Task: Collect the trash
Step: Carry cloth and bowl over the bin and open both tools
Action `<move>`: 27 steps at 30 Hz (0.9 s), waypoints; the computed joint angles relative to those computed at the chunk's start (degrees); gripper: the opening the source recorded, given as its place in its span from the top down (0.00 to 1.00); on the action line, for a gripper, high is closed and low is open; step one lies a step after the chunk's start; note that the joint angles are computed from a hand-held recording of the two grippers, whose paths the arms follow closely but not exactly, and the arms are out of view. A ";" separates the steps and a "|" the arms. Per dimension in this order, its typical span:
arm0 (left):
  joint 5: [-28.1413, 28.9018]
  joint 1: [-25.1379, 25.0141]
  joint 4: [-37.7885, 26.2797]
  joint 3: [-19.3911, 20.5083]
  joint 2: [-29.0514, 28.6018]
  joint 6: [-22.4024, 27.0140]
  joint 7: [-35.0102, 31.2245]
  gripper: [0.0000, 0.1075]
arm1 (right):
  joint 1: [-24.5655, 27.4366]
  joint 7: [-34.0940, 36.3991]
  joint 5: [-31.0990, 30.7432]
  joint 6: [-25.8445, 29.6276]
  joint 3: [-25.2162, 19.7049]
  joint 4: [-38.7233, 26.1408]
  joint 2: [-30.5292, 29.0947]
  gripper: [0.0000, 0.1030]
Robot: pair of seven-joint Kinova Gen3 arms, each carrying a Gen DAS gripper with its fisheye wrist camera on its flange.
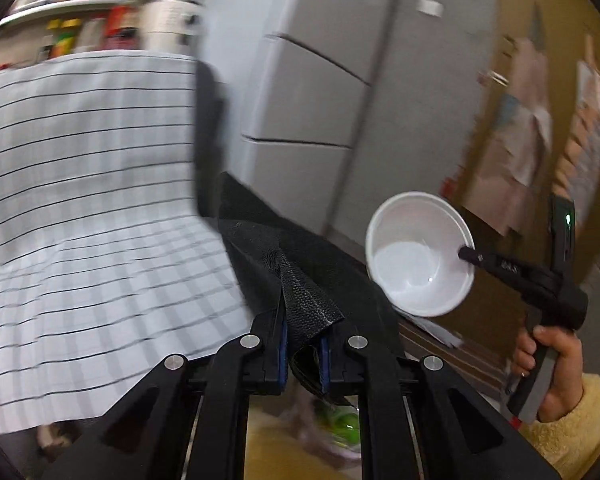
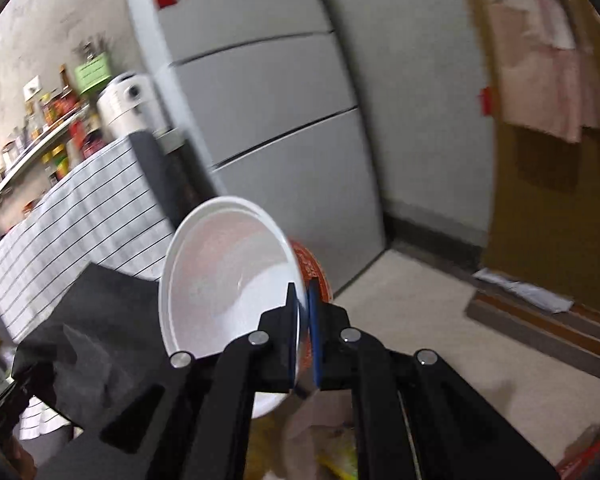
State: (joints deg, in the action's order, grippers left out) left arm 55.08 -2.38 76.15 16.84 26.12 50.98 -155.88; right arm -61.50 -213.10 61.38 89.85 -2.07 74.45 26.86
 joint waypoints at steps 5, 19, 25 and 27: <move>-2.04 3.46 -0.94 1.65 1.60 2.46 -1.92 0.89 | -2.31 -5.68 -1.11 7.59 -0.51 3.62 -1.89 0.95; -5.51 7.80 -8.18 3.26 6.68 14.05 0.72 0.91 | -2.62 -17.03 -3.44 17.25 -5.75 10.26 -4.67 0.95; -10.08 10.52 -10.20 2.29 9.15 15.57 2.92 0.90 | -2.19 -17.39 -3.66 17.41 -6.67 10.62 -4.74 0.95; -13.62 14.03 -14.04 -0.99 11.77 17.43 7.04 0.78 | -1.81 -17.30 -3.92 16.54 -6.80 10.79 -4.63 0.95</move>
